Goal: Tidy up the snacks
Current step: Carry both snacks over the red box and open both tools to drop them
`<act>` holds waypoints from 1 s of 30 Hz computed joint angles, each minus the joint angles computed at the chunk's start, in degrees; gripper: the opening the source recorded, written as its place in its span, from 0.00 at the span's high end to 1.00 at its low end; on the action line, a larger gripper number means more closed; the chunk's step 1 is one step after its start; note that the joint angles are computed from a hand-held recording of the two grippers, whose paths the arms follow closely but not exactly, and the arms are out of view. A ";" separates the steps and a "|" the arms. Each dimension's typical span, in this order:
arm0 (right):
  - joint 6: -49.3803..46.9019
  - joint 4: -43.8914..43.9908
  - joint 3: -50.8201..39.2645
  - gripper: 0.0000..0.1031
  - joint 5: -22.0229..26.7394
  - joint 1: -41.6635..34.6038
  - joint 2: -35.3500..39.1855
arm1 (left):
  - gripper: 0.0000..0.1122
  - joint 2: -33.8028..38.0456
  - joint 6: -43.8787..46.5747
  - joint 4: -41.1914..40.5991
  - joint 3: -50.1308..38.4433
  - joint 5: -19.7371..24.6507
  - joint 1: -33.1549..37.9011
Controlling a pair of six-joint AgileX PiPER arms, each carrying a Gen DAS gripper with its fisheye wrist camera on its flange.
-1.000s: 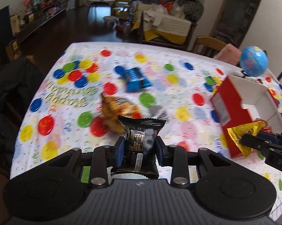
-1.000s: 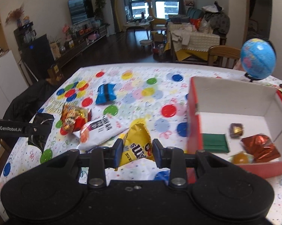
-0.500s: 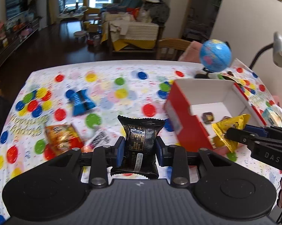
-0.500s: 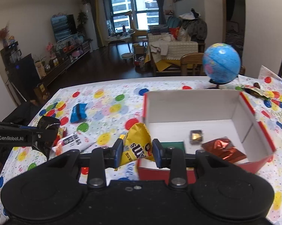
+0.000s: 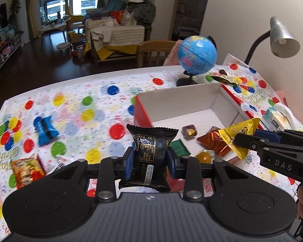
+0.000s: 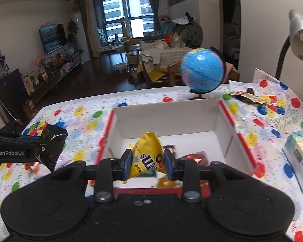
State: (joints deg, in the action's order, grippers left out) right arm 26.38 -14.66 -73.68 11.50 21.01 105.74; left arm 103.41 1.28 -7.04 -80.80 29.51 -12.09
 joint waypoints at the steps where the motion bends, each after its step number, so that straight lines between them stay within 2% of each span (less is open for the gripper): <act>1: -1.72 1.61 -0.32 0.70 0.12 -0.77 0.31 | 0.70 0.85 -0.77 0.74 -1.06 0.23 -0.61; 5: -8.97 7.77 -1.22 0.70 0.45 -3.89 1.58 | 0.70 5.07 -3.56 3.57 -6.57 2.29 -2.76; 14: -16.65 12.88 -5.61 0.70 1.85 -8.40 7.30 | 0.70 17.26 -10.59 12.19 -22.16 8.66 -7.16; 19: -22.84 17.74 -8.88 0.69 3.91 -10.19 10.62 | 0.70 23.69 -9.32 12.40 -30.67 12.20 -7.91; 24: -28.64 21.87 -13.06 0.69 6.44 -11.06 14.30 | 0.70 31.04 -7.90 12.38 -42.32 18.12 -8.48; 30: -32.76 26.26 -18.25 0.69 9.47 -12.06 18.26 | 0.70 41.05 -5.37 11.28 -59.36 27.50 -9.18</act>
State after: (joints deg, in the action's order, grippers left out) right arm -6.37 11.60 -91.93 20.97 8.95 124.00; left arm 144.46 -4.09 4.25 -140.16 57.01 -21.27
